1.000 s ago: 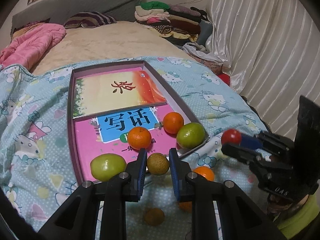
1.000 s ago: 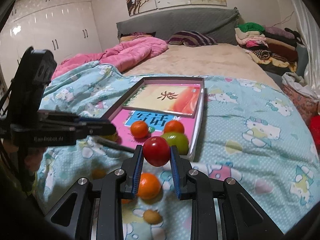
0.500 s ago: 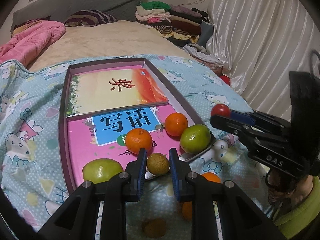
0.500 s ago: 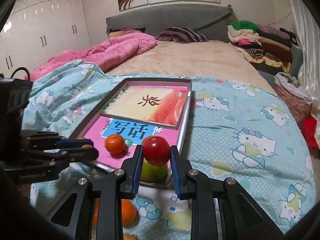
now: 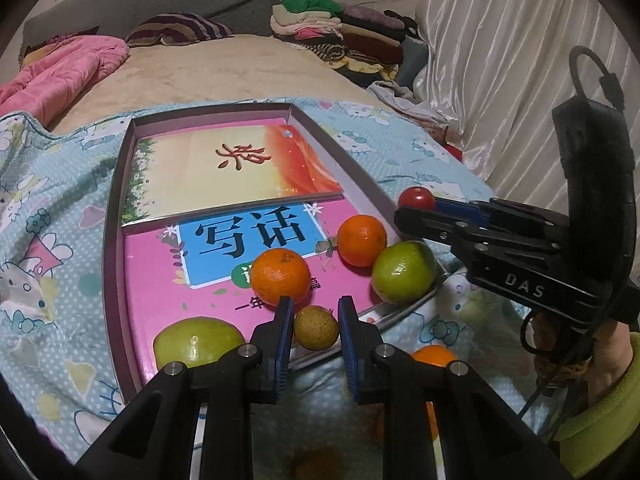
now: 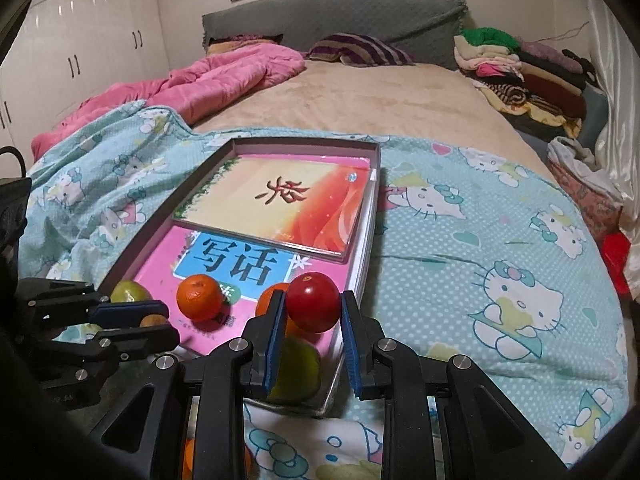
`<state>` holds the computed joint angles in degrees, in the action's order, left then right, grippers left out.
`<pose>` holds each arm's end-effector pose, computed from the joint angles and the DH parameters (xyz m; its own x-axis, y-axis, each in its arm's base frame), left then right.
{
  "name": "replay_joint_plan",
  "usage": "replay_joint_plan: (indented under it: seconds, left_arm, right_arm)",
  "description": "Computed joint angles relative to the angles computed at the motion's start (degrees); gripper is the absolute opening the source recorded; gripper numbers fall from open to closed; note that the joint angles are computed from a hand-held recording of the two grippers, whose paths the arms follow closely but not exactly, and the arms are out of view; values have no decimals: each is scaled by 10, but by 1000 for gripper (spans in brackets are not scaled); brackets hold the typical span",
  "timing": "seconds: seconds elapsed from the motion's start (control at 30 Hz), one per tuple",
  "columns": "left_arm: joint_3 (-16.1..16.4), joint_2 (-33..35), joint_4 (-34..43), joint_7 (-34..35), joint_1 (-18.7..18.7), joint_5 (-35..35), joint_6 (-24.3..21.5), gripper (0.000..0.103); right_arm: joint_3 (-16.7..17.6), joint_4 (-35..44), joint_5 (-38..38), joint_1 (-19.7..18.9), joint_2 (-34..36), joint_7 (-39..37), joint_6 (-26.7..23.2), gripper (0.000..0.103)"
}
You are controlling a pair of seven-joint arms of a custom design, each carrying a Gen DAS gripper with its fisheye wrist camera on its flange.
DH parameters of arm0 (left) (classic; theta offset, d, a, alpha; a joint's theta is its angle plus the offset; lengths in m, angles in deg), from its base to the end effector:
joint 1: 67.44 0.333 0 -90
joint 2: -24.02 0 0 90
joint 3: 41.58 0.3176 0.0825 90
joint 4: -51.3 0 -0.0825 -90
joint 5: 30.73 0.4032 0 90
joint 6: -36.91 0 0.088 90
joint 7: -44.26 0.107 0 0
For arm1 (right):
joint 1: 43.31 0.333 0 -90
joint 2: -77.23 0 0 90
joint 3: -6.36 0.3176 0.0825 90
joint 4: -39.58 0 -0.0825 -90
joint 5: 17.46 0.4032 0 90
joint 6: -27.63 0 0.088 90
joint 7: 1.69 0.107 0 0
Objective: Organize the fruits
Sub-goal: 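Carry the brown fruit with the left tool and the red tomato with the right tool into the box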
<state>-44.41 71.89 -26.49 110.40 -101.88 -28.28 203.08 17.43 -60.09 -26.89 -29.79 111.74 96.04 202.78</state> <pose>0.6444 -0.4791 0.2932 -0.3169 -0.9107 0.2648 -0.7976 0.1048 -0.5941 0.6682 0.2960 0.3102 0.3959 -0.9149 -0.0792 -0.7073 -0.2488 -0.6617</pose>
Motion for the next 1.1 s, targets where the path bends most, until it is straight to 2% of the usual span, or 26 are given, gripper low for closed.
replay_joint_plan:
  seconds: [0.3,0.5,1.1]
  left_arm:
    - [6,11,13,-8,-2,5,-11,23]
    - [4,15,18,-11,-1,9,-14,23]
    - [2,19,24,-10,-1,12,-17,23]
  right_arm:
    - [7,6,11,-7,6,-8,-15,28]
    - [3,6,16,-5,7,-7,-15,32]
    - [-4,-10,5,0,-1,8,8,35]
